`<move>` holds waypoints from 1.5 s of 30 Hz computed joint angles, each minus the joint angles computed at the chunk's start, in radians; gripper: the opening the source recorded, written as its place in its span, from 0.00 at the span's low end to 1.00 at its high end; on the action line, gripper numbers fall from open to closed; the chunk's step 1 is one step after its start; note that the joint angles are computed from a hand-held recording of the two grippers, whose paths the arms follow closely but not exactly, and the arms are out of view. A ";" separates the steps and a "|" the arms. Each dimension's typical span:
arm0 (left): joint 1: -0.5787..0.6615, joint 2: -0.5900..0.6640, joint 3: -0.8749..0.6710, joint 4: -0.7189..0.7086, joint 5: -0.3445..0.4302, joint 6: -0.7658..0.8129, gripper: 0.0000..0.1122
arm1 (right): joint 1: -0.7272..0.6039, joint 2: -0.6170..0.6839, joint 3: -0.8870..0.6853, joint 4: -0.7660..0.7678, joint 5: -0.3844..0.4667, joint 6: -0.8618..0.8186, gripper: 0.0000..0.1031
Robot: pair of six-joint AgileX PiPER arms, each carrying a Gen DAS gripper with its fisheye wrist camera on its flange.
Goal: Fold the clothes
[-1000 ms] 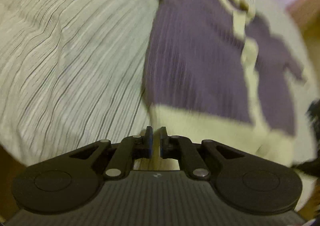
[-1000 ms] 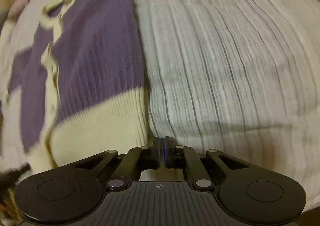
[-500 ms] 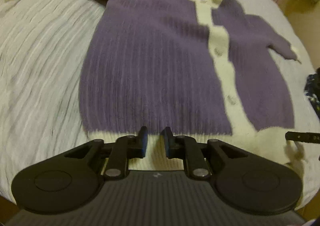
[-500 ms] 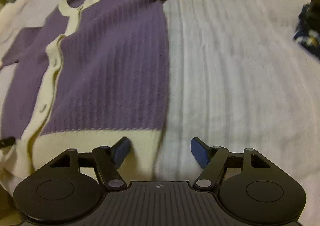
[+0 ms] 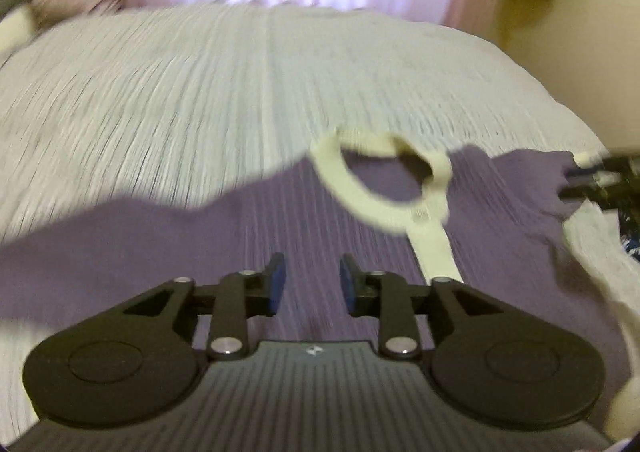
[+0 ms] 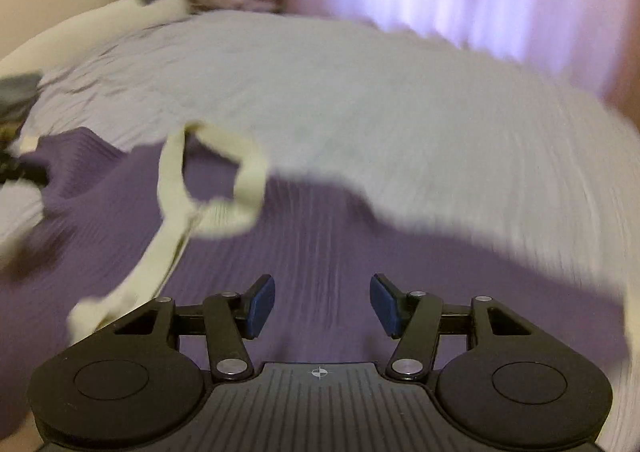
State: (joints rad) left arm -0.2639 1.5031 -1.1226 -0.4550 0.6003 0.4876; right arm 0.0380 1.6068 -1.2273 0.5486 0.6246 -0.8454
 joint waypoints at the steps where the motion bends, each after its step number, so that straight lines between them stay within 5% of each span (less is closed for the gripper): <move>1: 0.004 0.063 -0.062 -0.022 0.004 0.057 0.28 | 0.018 0.065 -0.066 -0.008 -0.004 -0.027 0.55; 7: 0.038 0.344 -0.350 -0.093 0.087 0.290 0.39 | 0.059 0.383 -0.456 -0.078 0.135 -0.252 0.55; 12: 0.045 0.493 -0.493 -0.109 0.198 0.457 0.38 | 0.068 0.600 -0.736 -0.113 0.359 -0.347 0.55; 14: 0.047 0.545 -0.535 -0.132 0.231 0.492 0.33 | 0.067 0.686 -0.858 -0.128 0.453 -0.330 0.37; 15: 0.048 0.565 -0.553 -0.141 0.247 0.505 0.15 | 0.062 0.724 -0.920 -0.129 0.505 -0.301 0.16; 17: 0.044 0.584 -0.558 -0.155 0.249 0.536 0.08 | 0.043 0.755 -0.971 -0.093 0.560 -0.268 0.14; 23: 0.104 0.536 -0.413 -0.405 0.116 0.574 0.06 | -0.106 0.733 -0.894 0.199 0.483 -0.107 0.11; 27: 0.104 0.604 -0.419 -0.483 0.039 0.389 0.08 | -0.084 0.797 -0.879 0.124 0.361 0.196 0.11; 29: 0.071 0.581 -0.380 -0.478 -0.049 0.358 0.09 | -0.040 0.761 -0.782 0.078 0.237 0.243 0.15; 31: 0.056 0.550 -0.346 -0.494 -0.108 0.362 0.13 | -0.010 0.704 -0.717 0.042 0.184 0.238 0.42; 33: 0.074 0.517 -0.329 -0.540 -0.106 0.405 0.17 | -0.007 0.612 -0.602 0.098 0.107 0.081 0.67; 36: 0.103 0.513 -0.369 -0.540 -0.029 0.508 0.28 | -0.023 0.554 -0.568 0.161 0.151 -0.140 0.68; 39: 0.083 0.590 -0.509 -0.397 0.096 0.407 0.46 | 0.011 0.582 -0.611 0.113 0.178 -0.222 0.68; 41: 0.058 0.641 -0.584 -0.310 0.144 0.342 0.43 | 0.049 0.625 -0.647 0.063 0.175 -0.233 0.67; 42: 0.040 0.651 -0.587 -0.267 0.120 0.323 0.26 | 0.071 0.665 -0.687 0.030 0.178 -0.204 0.66; 43: 0.028 0.656 -0.587 -0.246 0.098 0.307 0.14 | 0.086 0.707 -0.734 -0.003 0.198 -0.164 0.26; 44: 0.018 0.659 -0.586 -0.231 0.075 0.293 0.12 | 0.086 0.739 -0.774 -0.020 0.235 -0.116 0.12; 45: 0.014 0.648 -0.561 -0.250 0.041 0.303 0.10 | 0.074 0.744 -0.775 0.001 0.246 -0.106 0.12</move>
State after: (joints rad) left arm -0.2503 2.1507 -1.6836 -0.7050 0.6409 0.7907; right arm 0.1118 2.3511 -2.0019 0.5496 0.8706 -0.9517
